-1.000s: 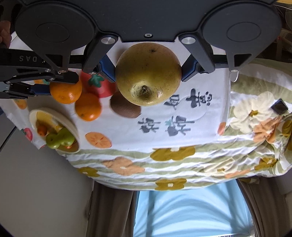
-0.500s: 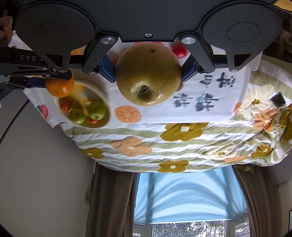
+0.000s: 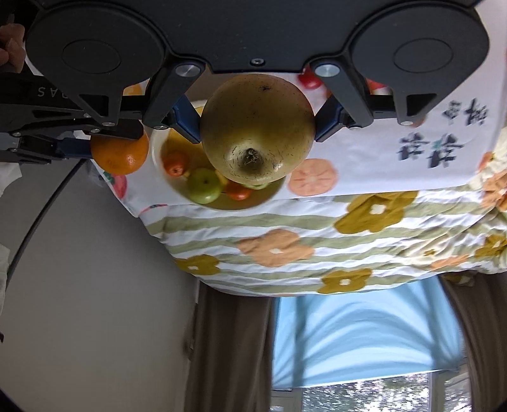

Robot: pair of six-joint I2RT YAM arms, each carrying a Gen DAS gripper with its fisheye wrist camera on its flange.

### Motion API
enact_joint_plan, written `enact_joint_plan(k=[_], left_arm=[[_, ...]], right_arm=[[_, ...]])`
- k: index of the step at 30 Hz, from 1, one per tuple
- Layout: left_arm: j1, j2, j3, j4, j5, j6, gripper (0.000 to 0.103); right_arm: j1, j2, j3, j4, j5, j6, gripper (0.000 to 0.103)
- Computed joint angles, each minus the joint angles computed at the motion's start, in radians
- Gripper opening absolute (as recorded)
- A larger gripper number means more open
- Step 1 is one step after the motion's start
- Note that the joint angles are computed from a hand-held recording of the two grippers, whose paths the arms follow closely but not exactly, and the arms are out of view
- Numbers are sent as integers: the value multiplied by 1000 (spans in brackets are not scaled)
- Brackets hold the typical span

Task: Organize fruits
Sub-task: 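Lift the pear with the left tool while the right tool grasps an orange, then carry the pear and orange to the cream bowl with both tools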

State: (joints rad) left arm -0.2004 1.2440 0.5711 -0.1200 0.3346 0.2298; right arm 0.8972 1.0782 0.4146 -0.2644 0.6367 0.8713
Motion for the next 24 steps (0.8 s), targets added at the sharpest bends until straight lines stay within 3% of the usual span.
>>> enact_joint_plan(k=[9,16,24], left_arm=[[-144,327,93,174,-67,-3,79],[-178,494,193,181,-87,26,79],[-199,555,240,159,-105,60,81]], right_arm=[[-184,-51,-90,55,-66,-27,73],[-272,-16,-115,106,-115,-29,73],[-330,55,-108,174,-150,-50,73]])
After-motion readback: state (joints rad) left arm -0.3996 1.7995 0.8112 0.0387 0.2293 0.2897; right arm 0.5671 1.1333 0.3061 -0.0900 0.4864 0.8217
